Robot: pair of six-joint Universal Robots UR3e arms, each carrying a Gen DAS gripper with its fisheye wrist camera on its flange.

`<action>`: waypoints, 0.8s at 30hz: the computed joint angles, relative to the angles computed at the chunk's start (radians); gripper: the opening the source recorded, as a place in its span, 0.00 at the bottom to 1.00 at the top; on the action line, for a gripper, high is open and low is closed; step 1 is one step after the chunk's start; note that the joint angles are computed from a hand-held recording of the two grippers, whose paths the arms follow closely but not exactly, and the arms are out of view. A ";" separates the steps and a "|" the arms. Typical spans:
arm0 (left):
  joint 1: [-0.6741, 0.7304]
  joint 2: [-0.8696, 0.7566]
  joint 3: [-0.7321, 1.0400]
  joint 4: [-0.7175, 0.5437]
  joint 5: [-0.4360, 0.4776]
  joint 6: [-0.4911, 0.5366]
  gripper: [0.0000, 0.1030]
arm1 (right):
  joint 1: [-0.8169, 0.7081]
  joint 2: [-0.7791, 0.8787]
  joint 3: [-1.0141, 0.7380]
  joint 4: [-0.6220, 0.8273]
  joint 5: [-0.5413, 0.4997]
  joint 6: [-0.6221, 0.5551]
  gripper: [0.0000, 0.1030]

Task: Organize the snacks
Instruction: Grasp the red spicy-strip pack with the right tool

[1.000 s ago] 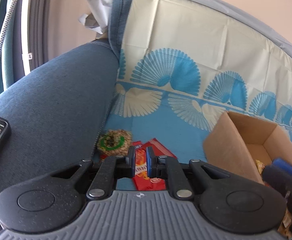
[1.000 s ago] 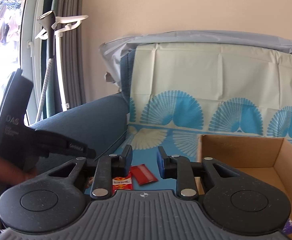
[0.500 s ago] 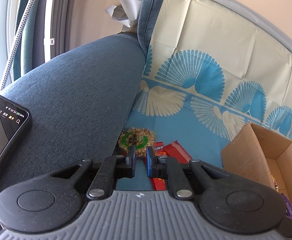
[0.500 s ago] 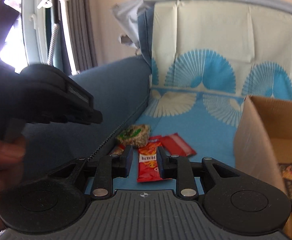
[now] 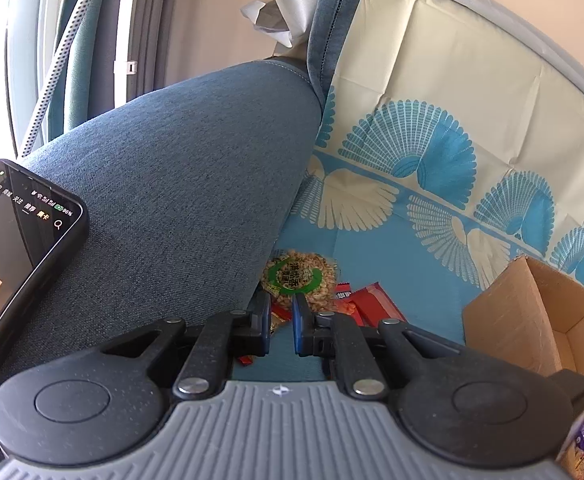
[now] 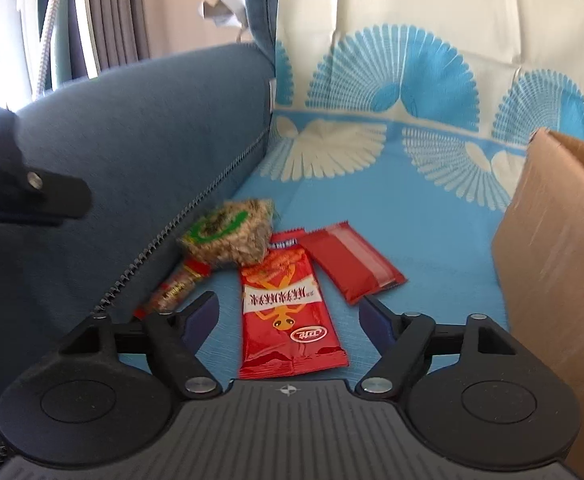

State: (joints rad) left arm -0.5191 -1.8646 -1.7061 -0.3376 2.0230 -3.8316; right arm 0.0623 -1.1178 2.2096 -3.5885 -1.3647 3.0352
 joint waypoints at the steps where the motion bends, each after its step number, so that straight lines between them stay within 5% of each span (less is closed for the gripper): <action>1: 0.001 0.001 -0.004 0.004 -0.002 -0.004 0.11 | 0.007 0.019 -0.020 0.010 -0.007 -0.007 0.79; 9: 0.008 0.002 -0.022 0.032 -0.024 0.014 0.11 | 0.031 0.107 -0.119 0.089 -0.042 -0.039 0.78; 11: 0.013 0.006 -0.030 0.042 -0.031 0.016 0.11 | 0.028 0.121 -0.120 0.070 -0.037 -0.046 0.73; 13: 0.018 0.009 -0.037 0.051 -0.036 0.015 0.11 | 0.025 0.125 -0.112 0.050 -0.027 -0.062 0.57; 24: 0.031 0.032 -0.071 0.077 -0.064 0.007 0.11 | -0.032 -0.059 0.044 0.067 0.043 -0.117 0.48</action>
State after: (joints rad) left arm -0.4883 -1.8327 -1.7771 -0.2610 1.9590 -3.8250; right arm 0.0300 -1.1766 2.2536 -3.5216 -1.3218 2.9182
